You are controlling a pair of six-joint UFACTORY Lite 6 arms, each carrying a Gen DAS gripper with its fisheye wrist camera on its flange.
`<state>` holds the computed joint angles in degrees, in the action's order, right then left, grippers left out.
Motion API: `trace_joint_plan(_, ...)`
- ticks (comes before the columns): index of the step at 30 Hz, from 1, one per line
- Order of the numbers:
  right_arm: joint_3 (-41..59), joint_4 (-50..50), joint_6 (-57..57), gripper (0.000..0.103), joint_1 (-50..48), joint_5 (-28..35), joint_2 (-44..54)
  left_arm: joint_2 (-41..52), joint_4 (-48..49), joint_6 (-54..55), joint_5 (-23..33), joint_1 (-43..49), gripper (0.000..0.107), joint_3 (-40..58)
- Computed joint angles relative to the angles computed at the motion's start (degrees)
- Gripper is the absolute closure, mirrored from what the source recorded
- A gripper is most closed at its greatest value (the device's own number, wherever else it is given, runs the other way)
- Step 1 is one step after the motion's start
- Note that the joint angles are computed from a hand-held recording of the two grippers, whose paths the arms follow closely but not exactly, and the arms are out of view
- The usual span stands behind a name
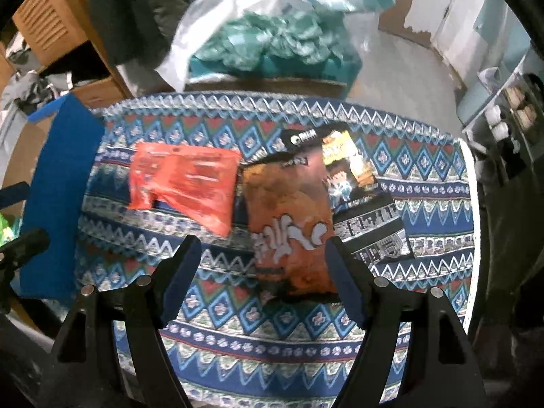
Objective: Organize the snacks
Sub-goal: 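Lower the left tool onto the red-orange packet while the right tool reaches the brown-orange bag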
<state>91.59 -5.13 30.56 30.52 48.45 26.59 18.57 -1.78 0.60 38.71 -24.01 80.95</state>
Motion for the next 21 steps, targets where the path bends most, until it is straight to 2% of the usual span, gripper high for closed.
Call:
trace_joint_plan(4, 0.3, 2.1, -2.9, 0.028, -2.2, -1.2, 2.7, 9.4, 0.5, 2.3, 1.3, -1.1, 0.026, 8.7)
trace_joint_plan(10, 0.1, 4.8, -5.9, 0.028, -4.0, -3.9, 5.8, 21.5, 6.9, 7.1, 3.3, -3.5, 0.026, 20.8)
trace_joint_plan(14, 0.2, 4.7, -6.7, 0.028, -4.0, -4.5, 7.0, 28.3, 6.0, 12.7, 4.8, -4.0, 0.026, 28.4)
trace_joint_plan(21, 1.1, 3.1, -6.5, 0.028, -3.8, -5.2, 9.2, 41.4, 5.4, 15.5, 10.8, -4.5, 0.026, 45.4)
